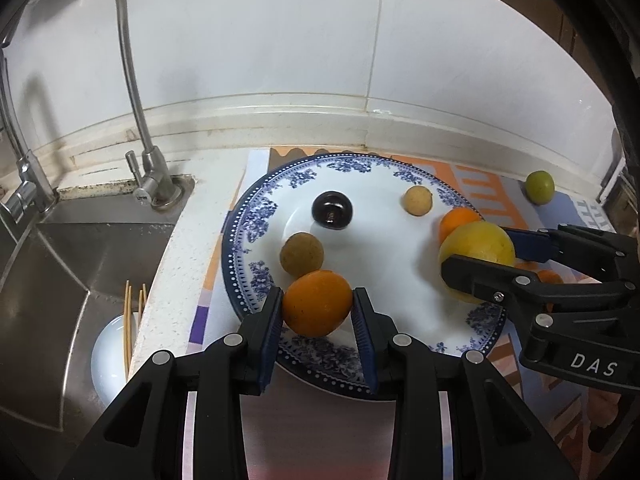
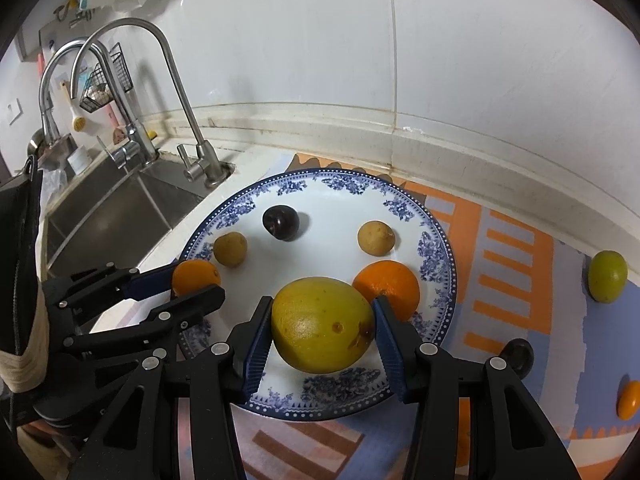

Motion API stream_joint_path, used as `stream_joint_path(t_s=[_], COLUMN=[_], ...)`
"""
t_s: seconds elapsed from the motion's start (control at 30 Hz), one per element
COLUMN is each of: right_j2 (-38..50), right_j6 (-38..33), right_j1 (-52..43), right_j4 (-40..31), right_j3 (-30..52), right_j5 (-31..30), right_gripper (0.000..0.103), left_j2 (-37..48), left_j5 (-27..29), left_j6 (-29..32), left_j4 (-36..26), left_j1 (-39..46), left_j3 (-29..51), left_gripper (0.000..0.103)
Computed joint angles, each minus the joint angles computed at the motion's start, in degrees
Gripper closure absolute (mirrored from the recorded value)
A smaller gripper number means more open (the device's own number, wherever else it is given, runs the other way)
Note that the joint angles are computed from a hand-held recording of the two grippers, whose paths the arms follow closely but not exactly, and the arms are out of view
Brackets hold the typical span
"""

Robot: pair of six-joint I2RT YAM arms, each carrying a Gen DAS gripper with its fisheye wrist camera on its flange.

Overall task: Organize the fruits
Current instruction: 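Carry the orange and large yellow fruit onto the plate and open both grippers, then withdraw both grippers from the plate toward the remaining oranges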

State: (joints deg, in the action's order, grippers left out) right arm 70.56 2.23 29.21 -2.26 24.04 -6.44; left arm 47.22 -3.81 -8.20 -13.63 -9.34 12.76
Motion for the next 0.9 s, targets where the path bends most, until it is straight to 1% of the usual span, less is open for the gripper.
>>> stream_joint_path(t_s=[0.1, 0.17, 0.2, 0.27, 0.43, 0.47, 0.53, 0.6, 0.7, 0.77, 0.8, 0.9], right_j2=[-0.01, -0.52, -1.03, -2.93, -10.58, -12.45, -17.23, -21.99, -29.35, -34.73, -37.73, -43.99], right_j6=[0.63, 0.98, 0.96, 1.01, 1.27, 1.37, 1.31, 1.23, 0.87, 0.18, -0.24, -1.84], right_j1=[-0.31, -0.61, -0.6, -0.53, -0.47, -0.58, -0.94, -1.44, -2.8, -3.84, -4.68, -8.17], right_j4=[-0.46, -0.53, -0.33, -0.64, -3.95, -5.02, -7.82, -10.87, -15.72, -19.76, -21.88, -26.92], right_j3=[0.09, -0.13, -0.37, -0.86, -1.82, -2.02, -2.48, -2.71, -2.9, -2.73, -2.68, -2.24], right_j5=[-0.27, -0.59, -0.48, -0.22, 1.69, 1.98, 2.63, 3.26, 2.95, 3.35, 3.45, 2.47], right_gripper=[0.053, 0.052, 0.052, 0.049, 0.049, 0.049, 0.048, 0.045, 0.042, 0.04, 0.039, 0.035], left_j2=[-0.62, -2.59, -3.34, -5.59, -12.29, -13.9, -16.82, -19.05, -20.83, -20.76, -20.31, -17.93], left_j5=[-0.14, -0.81, -1.17, -2.45, -5.87, -6.5, -9.67, -12.54, -18.06, -22.45, -25.51, -32.19], left_j6=[-0.63, -1.14, -1.28, -1.77, -4.33, -4.93, -7.15, -9.53, -14.69, -18.47, -21.16, -26.76], left_j4=[-0.71, -2.16, -2.76, -4.62, -11.38, -13.01, -16.68, -19.83, -24.25, -26.6, -27.94, -30.08], left_j1=[0.37, -0.09, -0.43, -1.54, -4.87, -5.85, -9.74, -13.78, -22.18, -28.84, -32.96, -42.33], left_j3=[0.07, 0.2, 0.31, 0.69, 2.53, 3.02, 4.36, 5.68, 8.06, 9.73, 10.66, 12.78], left_gripper=[0.067, 0.06, 0.06, 0.06, 0.059, 0.058, 0.055, 0.053, 0.049, 0.045, 0.043, 0.042])
